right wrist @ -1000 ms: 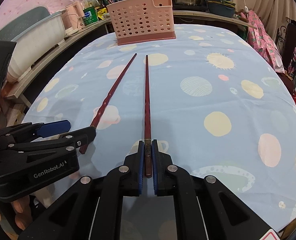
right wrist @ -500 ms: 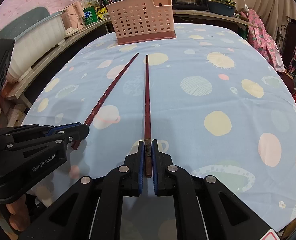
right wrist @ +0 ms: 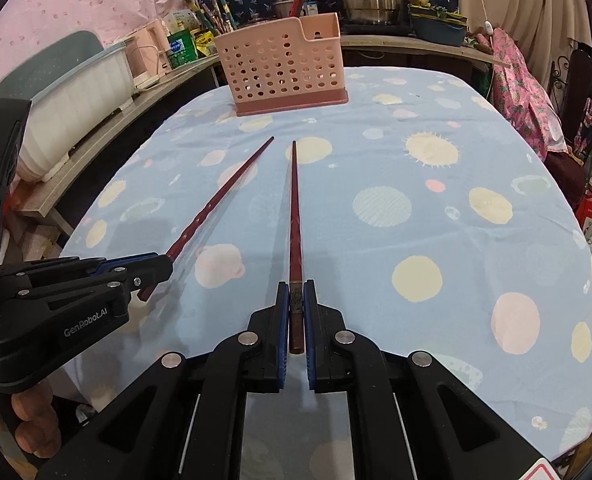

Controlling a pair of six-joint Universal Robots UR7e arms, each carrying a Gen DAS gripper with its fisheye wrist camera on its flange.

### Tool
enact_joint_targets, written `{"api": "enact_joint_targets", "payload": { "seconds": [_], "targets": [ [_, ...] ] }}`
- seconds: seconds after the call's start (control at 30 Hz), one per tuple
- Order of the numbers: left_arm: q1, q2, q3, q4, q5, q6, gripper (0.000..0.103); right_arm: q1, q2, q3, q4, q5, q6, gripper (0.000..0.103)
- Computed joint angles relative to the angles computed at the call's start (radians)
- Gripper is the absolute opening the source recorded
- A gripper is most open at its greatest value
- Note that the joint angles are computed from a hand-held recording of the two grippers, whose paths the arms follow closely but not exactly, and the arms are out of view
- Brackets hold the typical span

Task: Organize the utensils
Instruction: 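Lift both maroon chopsticks and carry them over the pink basket, then lower both chopsticks into the basket and open both tools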

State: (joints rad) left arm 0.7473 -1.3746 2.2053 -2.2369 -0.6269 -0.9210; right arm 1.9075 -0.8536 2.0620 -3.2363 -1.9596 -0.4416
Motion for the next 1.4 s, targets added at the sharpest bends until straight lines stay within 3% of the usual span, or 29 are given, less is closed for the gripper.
{"api": "enact_joint_targets", "payload": {
  "seconds": [0.47,0.77,1.4],
  "targets": [
    [-0.030,-0.055,-0.083,-0.061,0.088,0.085,0.007,0.043,-0.036,-0.133,-0.019,0.077,0.009,0.007],
    [-0.026,-0.035,-0.163,-0.192,0.164,0.238,0.007,0.057,-0.002,-0.272,-0.005,0.141,0.039,0.006],
    [0.035,0.044,-0.314,-0.360,0.195,0.450,0.007,0.066,0.081,-0.468,0.062,0.207,0.091,0.007]
  ]
}}
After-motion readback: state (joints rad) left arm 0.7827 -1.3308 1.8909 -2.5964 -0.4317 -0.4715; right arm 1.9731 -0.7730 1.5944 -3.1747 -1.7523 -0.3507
